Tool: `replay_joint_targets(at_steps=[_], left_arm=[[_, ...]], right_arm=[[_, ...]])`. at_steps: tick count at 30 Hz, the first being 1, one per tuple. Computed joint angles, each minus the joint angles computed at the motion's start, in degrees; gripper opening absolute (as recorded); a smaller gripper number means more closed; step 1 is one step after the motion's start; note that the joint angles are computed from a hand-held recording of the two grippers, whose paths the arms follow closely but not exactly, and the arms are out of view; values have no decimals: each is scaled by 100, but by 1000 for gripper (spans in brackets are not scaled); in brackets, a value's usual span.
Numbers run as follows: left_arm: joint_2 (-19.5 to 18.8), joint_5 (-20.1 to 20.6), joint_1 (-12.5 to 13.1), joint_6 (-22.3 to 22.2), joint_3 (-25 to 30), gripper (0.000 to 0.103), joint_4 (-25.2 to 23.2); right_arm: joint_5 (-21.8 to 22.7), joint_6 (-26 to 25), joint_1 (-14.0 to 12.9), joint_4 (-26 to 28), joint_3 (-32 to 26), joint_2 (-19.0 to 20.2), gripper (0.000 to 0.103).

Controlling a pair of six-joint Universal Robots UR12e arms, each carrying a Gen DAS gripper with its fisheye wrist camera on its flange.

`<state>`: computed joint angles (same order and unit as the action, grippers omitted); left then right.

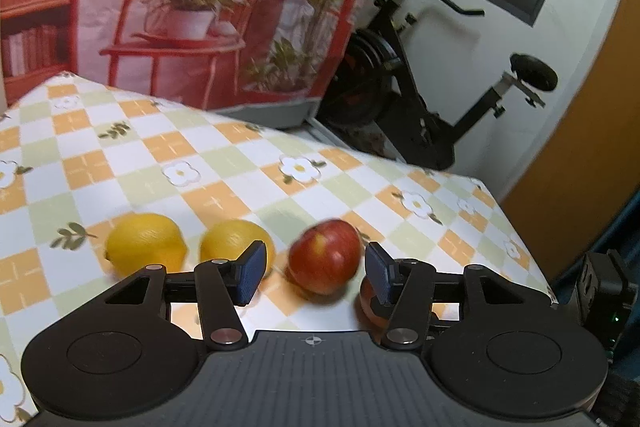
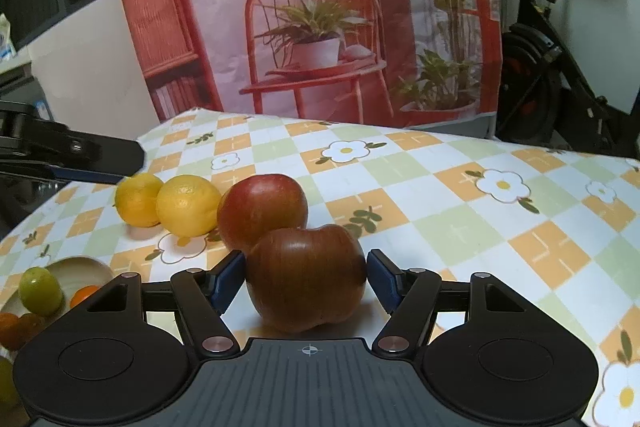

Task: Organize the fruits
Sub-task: 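Grasp a red apple with the right gripper while the left approaches the other apple, then grasp the other red apple with the left gripper while the right holds its apple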

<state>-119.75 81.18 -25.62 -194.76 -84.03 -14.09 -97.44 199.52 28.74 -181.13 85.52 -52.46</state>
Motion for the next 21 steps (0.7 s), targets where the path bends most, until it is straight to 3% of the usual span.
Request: replay_joint_targets(at_steps=[8, 21], left_arm=[[-138, -119, -83, 366, 279, 55, -467], [-396, -445, -123, 434, 682, 52, -1122]], right_arm=[[-136, 15, 62, -396, 287, -74, 63], [-244, 63, 102, -519, 390, -85, 63]])
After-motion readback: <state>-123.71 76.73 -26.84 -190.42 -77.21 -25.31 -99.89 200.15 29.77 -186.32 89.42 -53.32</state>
